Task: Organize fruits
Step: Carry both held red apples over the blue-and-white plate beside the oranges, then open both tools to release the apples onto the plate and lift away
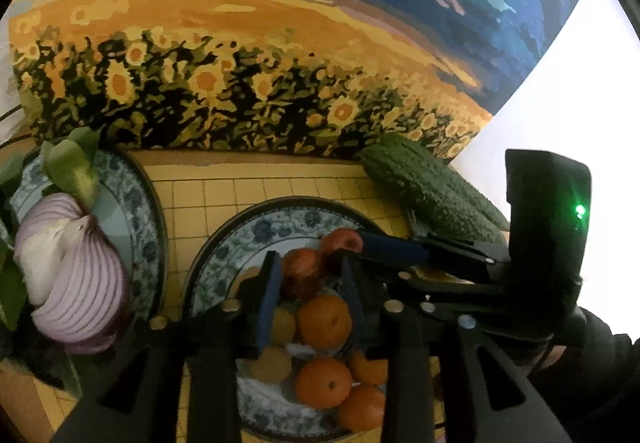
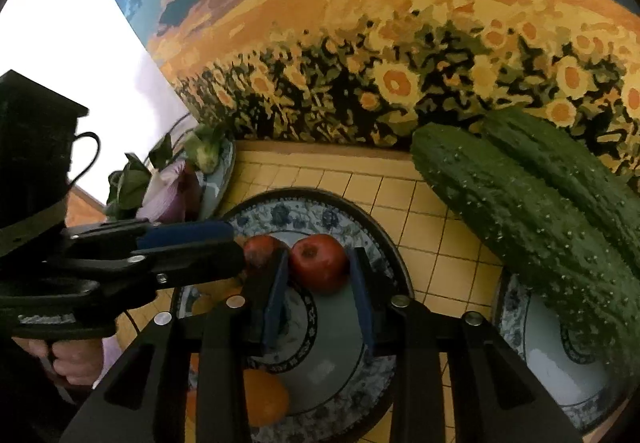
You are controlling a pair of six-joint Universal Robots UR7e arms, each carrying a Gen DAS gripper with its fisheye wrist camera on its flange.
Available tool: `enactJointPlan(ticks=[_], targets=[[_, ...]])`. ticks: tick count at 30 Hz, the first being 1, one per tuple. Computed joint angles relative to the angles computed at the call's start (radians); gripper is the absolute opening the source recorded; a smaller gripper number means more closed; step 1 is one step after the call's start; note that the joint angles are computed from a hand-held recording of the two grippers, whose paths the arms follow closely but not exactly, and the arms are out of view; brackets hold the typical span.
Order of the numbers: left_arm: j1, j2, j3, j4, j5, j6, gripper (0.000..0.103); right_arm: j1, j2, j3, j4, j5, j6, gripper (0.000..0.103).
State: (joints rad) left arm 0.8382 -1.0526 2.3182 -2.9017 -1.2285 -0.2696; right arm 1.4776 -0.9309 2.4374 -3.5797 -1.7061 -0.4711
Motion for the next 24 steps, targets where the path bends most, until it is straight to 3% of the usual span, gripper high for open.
enactJointPlan(ticks=[4, 12, 15, 24], targets=[[-0.006, -0.045, 0.025, 0.008, -0.001, -0.027, 0.034, 0.006, -0.005, 0.003, -0.001, -0.007, 0.02, 0.043], [-0.06, -0.103, 0.037, 0.095, 0.058, -0.129, 0.034, 0.039, -0.062, 0.046, -0.036, -0.033, 0.005, 0.043], [-0.09, -0.121, 0.052, 0.092, 0.057, -0.136, 0.034, 0.038, -0.102, 0.072, -0.038, -0.027, 0.029, 0.043], [-0.191, -0.175, 0.105, 0.136, 0.054, -0.176, 0.034, 0.086, -0.205, 0.188, -0.119, -0.102, 0.065, 0.043]])
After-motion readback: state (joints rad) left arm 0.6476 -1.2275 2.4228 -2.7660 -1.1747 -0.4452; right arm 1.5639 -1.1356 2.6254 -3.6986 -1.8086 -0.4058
